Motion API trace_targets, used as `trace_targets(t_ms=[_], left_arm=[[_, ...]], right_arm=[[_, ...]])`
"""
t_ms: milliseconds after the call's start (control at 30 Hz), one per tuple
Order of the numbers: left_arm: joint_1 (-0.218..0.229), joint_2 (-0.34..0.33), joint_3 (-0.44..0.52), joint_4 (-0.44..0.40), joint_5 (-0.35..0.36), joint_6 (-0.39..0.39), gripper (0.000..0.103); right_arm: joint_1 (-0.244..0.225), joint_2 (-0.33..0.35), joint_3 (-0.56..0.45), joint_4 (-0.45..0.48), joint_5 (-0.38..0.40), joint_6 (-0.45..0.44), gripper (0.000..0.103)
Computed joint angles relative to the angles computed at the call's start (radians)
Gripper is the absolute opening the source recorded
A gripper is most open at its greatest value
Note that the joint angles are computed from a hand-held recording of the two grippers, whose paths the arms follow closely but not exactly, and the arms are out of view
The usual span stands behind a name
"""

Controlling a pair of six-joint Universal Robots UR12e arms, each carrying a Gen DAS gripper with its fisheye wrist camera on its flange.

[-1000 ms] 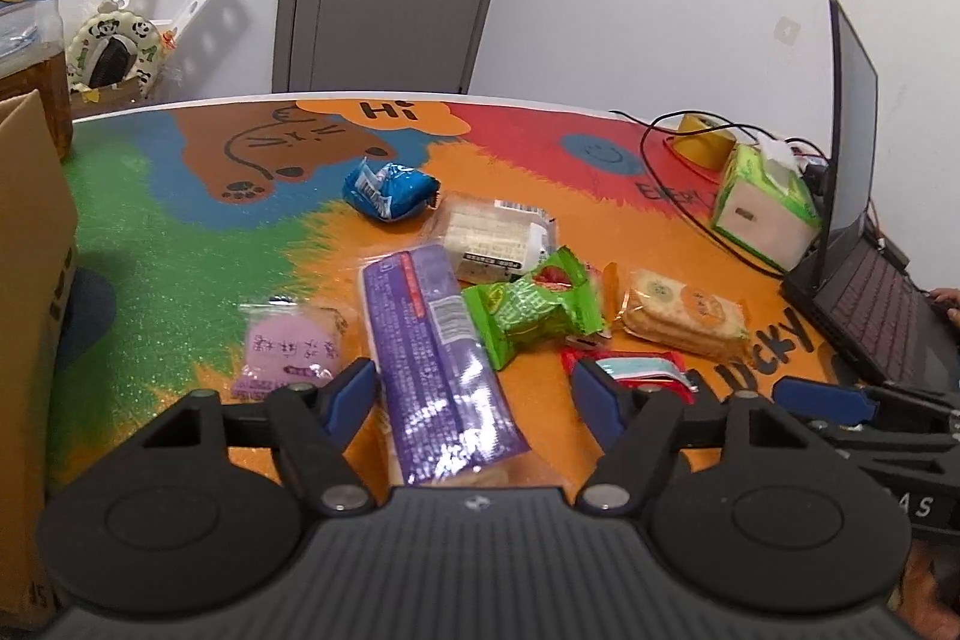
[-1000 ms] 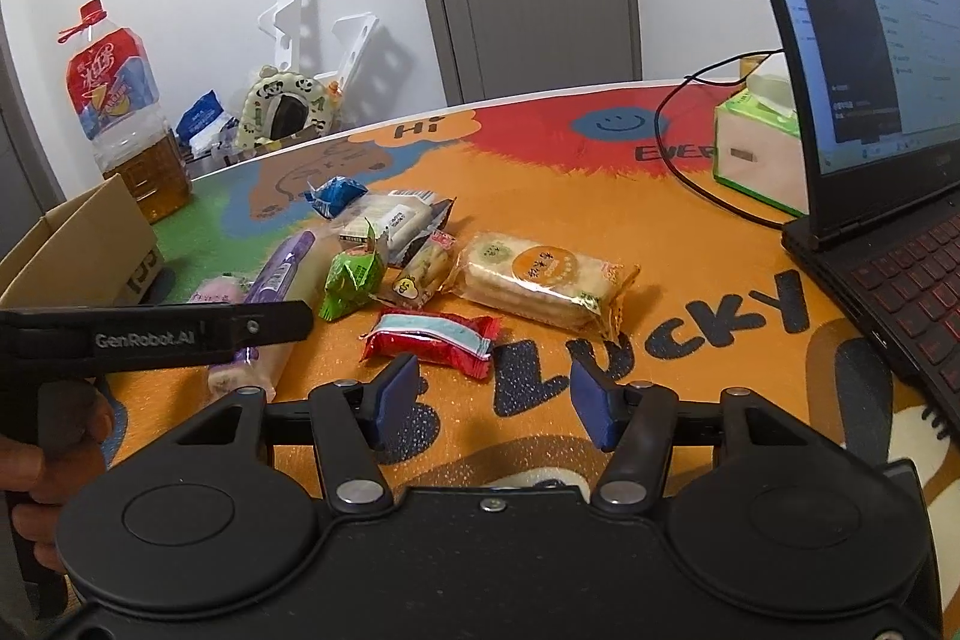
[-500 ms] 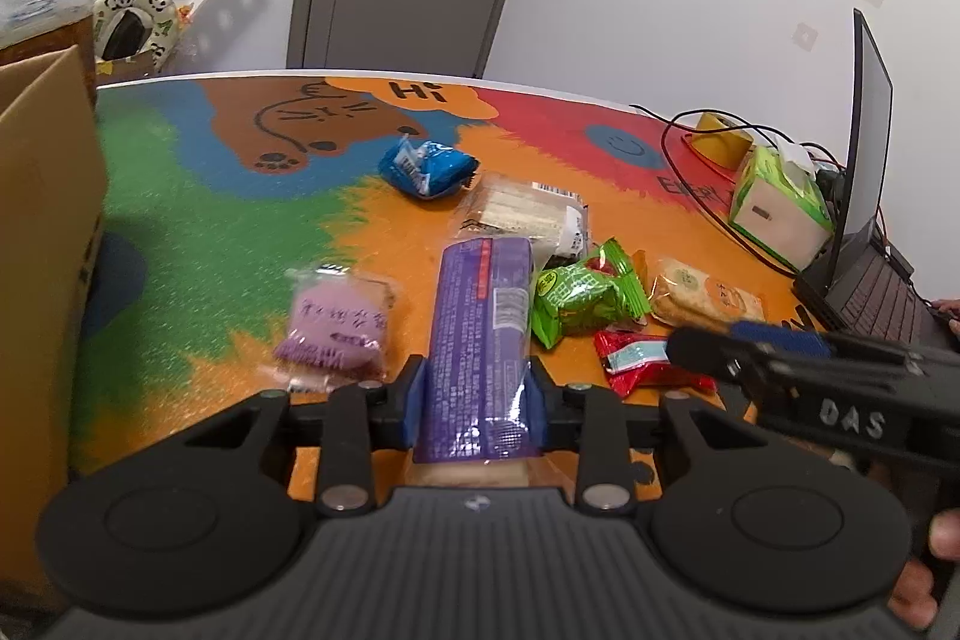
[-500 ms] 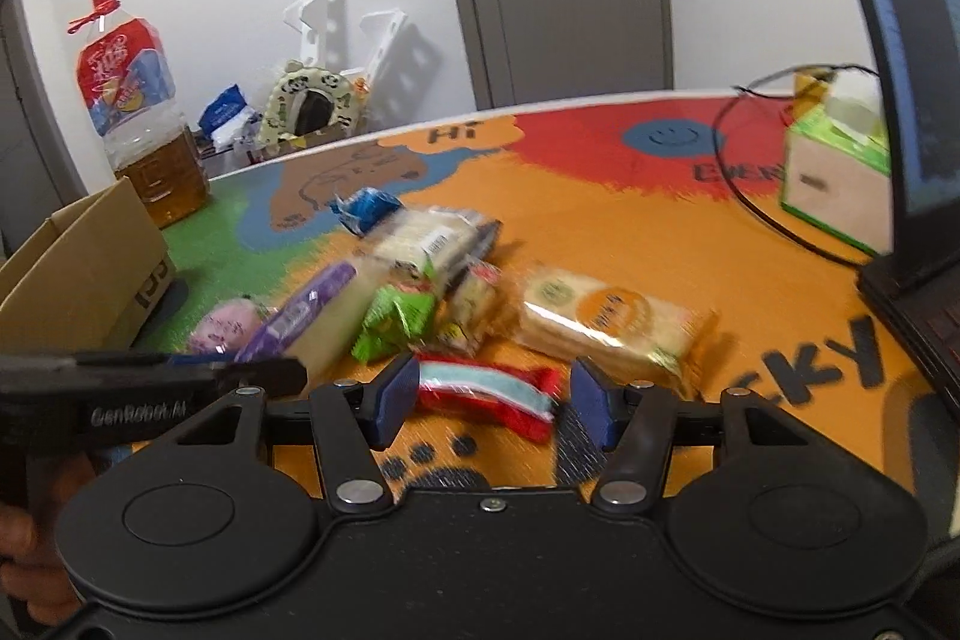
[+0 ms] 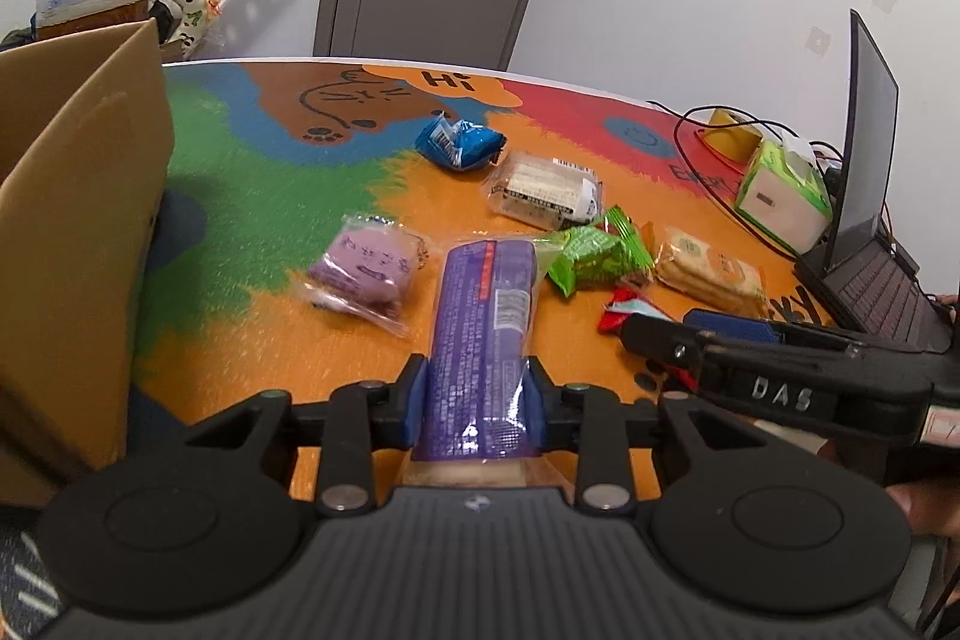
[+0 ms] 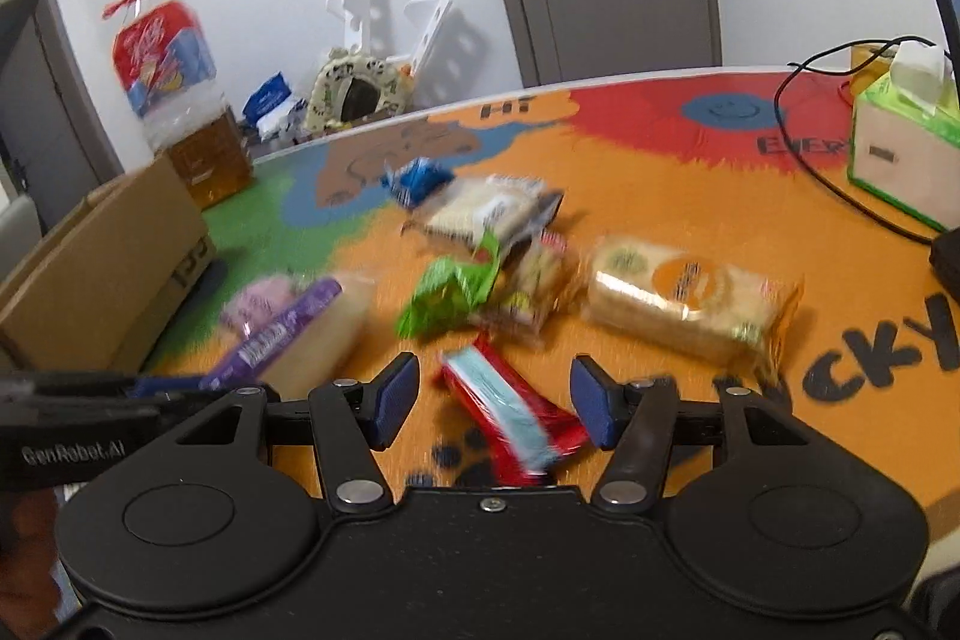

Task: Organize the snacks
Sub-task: 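Grasp the purple biscuit roll with the left gripper while the right approaches the red candy, then grasp the red candy with the right gripper while the left lifts the purple roll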

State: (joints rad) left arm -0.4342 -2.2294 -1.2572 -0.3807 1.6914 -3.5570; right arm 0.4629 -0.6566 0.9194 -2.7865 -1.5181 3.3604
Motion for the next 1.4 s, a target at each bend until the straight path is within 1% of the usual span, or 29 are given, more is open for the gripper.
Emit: trace_targets(t_ms=[33,67,100,167,200,333,400,533,667,767,833,867,933,967,1000,1067,1133,1167,1200,1300,1400], left_arm=[[-0.004,0.003,-0.006,0.002,0.009,0.002,0.032],[-0.006,0.007,-0.011,0.003,0.014,0.001,0.032],[-0.008,0.01,-0.017,0.005,0.017,-0.001,0.031],[-0.012,0.018,-0.029,0.009,0.025,-0.009,0.031],[-0.014,0.021,-0.035,0.011,0.03,-0.013,0.031],[-0.023,0.041,-0.069,0.034,0.05,-0.033,0.029],[-0.026,0.049,-0.083,0.041,0.056,-0.034,0.029],[-0.032,0.068,-0.106,0.038,0.067,-0.043,0.028],[-0.037,0.079,-0.116,0.024,0.088,-0.041,0.029],[-0.04,0.078,-0.114,0.017,0.105,-0.048,0.03],[-0.042,0.074,-0.107,0.009,0.107,-0.044,0.032],[-0.042,0.072,-0.105,0.006,0.107,-0.041,0.034],[-0.042,0.063,-0.091,-0.01,0.113,-0.044,0.037],[-0.042,0.059,-0.087,-0.014,0.115,-0.053,0.039],[-0.041,0.055,-0.083,-0.015,0.113,-0.062,0.039],[-0.043,0.047,-0.079,0.0,0.124,-0.055,0.04],[-0.047,0.042,-0.075,0.004,0.137,-0.039,0.04],[-0.048,0.041,-0.074,0.004,0.142,-0.036,0.037],[-0.048,0.04,-0.074,0.006,0.145,-0.036,0.035],[-0.047,0.042,-0.076,0.009,0.138,-0.044,0.031],[-0.048,0.05,-0.085,0.023,0.14,-0.05,0.03]], right_arm=[[0.003,-0.004,0.009,-0.006,-0.01,-0.013,0.053],[0.005,-0.008,0.015,-0.009,-0.018,-0.022,0.048],[0.007,-0.012,0.022,-0.011,-0.022,-0.025,0.04],[0.004,-0.022,0.04,-0.017,-0.005,-0.021,0.026],[0.002,-0.028,0.052,-0.026,0.012,-0.014,0.024],[0.003,-0.05,0.101,-0.068,0.03,-0.011,0.023],[0.003,-0.059,0.121,-0.085,0.039,0.004,0.022],[0.005,-0.074,0.151,-0.113,0.047,0.024,0.022],[0.005,-0.087,0.174,-0.126,0.063,0.03,0.022],[0.007,-0.09,0.179,-0.118,0.072,0.029,0.023],[0.01,-0.089,0.176,-0.111,0.066,0.017,0.024],[0.011,-0.088,0.174,-0.111,0.061,0.009,0.028],[0.013,-0.084,0.166,-0.105,0.057,-0.006,0.03],[0.014,-0.082,0.163,-0.105,0.055,-0.011,0.034],[0.015,-0.08,0.161,-0.108,0.051,-0.017,0.036],[0.017,-0.077,0.158,-0.111,0.039,-0.029,0.036],[0.018,-0.075,0.154,-0.11,0.034,-0.04,0.036],[0.019,-0.074,0.153,-0.107,0.03,-0.044,0.032],[0.018,-0.074,0.151,-0.105,0.03,-0.046,0.023],[0.016,-0.075,0.156,-0.114,0.042,-0.031,0.022],[0.016,-0.078,0.164,-0.141,0.042,-0.02,0.022]])
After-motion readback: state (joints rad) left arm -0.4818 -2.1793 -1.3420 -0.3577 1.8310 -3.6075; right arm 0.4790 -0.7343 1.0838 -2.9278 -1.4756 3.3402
